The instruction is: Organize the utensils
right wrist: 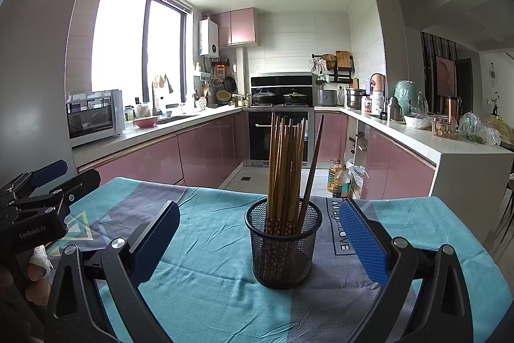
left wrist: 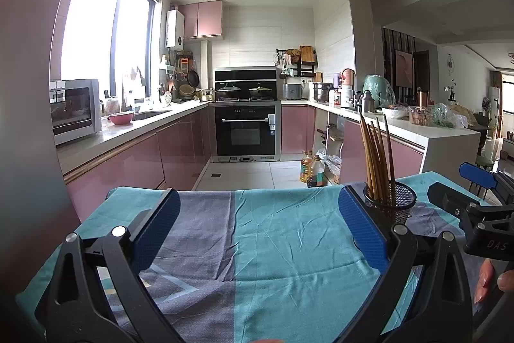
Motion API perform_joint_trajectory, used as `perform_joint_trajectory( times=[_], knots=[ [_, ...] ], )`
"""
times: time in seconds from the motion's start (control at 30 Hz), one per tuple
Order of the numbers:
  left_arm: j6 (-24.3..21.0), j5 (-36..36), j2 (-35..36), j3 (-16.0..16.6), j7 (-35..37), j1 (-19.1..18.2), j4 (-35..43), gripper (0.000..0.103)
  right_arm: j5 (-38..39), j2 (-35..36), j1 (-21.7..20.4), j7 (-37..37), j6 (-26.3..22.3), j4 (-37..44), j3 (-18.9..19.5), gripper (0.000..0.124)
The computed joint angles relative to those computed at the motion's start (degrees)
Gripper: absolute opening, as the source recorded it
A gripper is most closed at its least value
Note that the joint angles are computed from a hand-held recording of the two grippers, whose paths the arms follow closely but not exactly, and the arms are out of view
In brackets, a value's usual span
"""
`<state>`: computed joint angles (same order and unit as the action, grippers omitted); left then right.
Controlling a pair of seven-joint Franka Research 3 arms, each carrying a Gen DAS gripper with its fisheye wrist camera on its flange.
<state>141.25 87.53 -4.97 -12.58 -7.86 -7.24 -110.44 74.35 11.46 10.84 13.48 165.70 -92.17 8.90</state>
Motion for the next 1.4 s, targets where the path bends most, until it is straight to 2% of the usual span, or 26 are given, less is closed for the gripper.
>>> perform_joint_trajectory(
  times=[1.4],
  knots=[
    [-0.3, 2.2, 0.2, -0.1, -2.0, -0.4, 0.0, 0.097, 0.8, 0.3, -0.1, -0.5, 0.2, 0.3, 0.0, 0.096]
  ],
)
